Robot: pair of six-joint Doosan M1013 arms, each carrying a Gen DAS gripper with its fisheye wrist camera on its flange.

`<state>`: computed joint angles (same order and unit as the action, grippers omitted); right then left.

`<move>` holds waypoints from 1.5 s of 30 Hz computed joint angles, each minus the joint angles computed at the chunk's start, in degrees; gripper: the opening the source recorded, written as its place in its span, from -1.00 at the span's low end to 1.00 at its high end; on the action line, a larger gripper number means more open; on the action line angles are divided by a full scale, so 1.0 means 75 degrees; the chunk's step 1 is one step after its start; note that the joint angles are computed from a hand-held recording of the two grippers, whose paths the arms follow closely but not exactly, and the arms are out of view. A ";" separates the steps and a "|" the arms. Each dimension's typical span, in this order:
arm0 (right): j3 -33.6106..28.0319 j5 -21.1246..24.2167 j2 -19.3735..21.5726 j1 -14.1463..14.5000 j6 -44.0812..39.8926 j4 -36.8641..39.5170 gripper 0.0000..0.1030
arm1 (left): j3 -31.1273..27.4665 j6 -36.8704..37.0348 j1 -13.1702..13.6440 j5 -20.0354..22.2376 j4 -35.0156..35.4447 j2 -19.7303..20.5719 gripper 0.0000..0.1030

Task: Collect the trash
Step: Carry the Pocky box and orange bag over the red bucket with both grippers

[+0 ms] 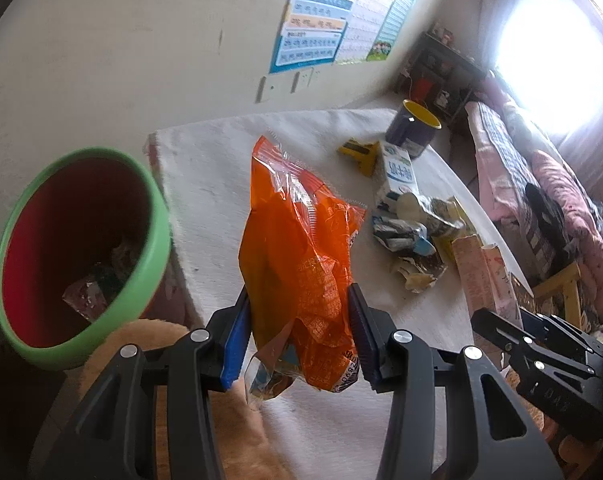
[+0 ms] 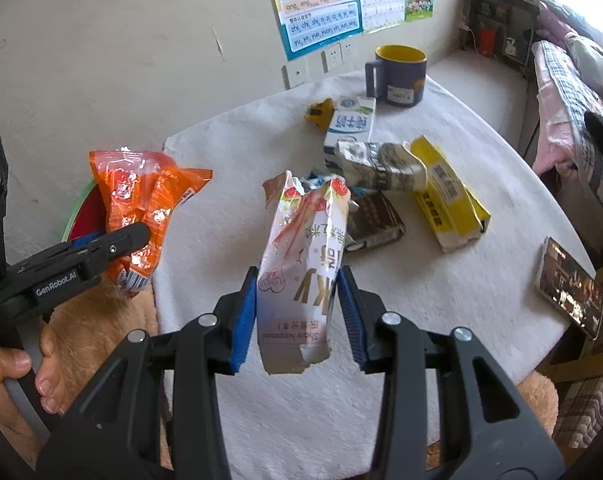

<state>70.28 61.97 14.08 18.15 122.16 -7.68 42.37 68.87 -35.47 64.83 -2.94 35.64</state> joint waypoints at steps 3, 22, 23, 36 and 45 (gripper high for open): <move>-0.0160 0.0033 0.0070 0.0033 -0.0032 -0.0034 -0.25 | 0.0192 -0.0086 0.0063 -0.0224 0.0000 -0.0153 -0.16; -0.0881 0.0112 0.0460 0.0234 -0.0456 0.0000 -0.25 | 0.0697 -0.0409 0.0199 -0.0836 0.0280 -0.0526 -0.16; -0.0920 0.0113 0.0480 0.0240 -0.0468 -0.0007 -0.25 | 0.0714 -0.0457 0.0197 -0.0866 0.0329 -0.0545 -0.16; -0.1579 0.0190 0.0913 0.0376 -0.0900 0.0341 -0.25 | 0.1013 -0.1107 0.0443 -0.1073 0.0781 -0.0738 -0.16; -0.2166 0.0391 0.1333 0.0571 -0.1343 0.0679 -0.25 | 0.1293 -0.1459 0.0587 -0.1196 0.0922 -0.0881 -0.16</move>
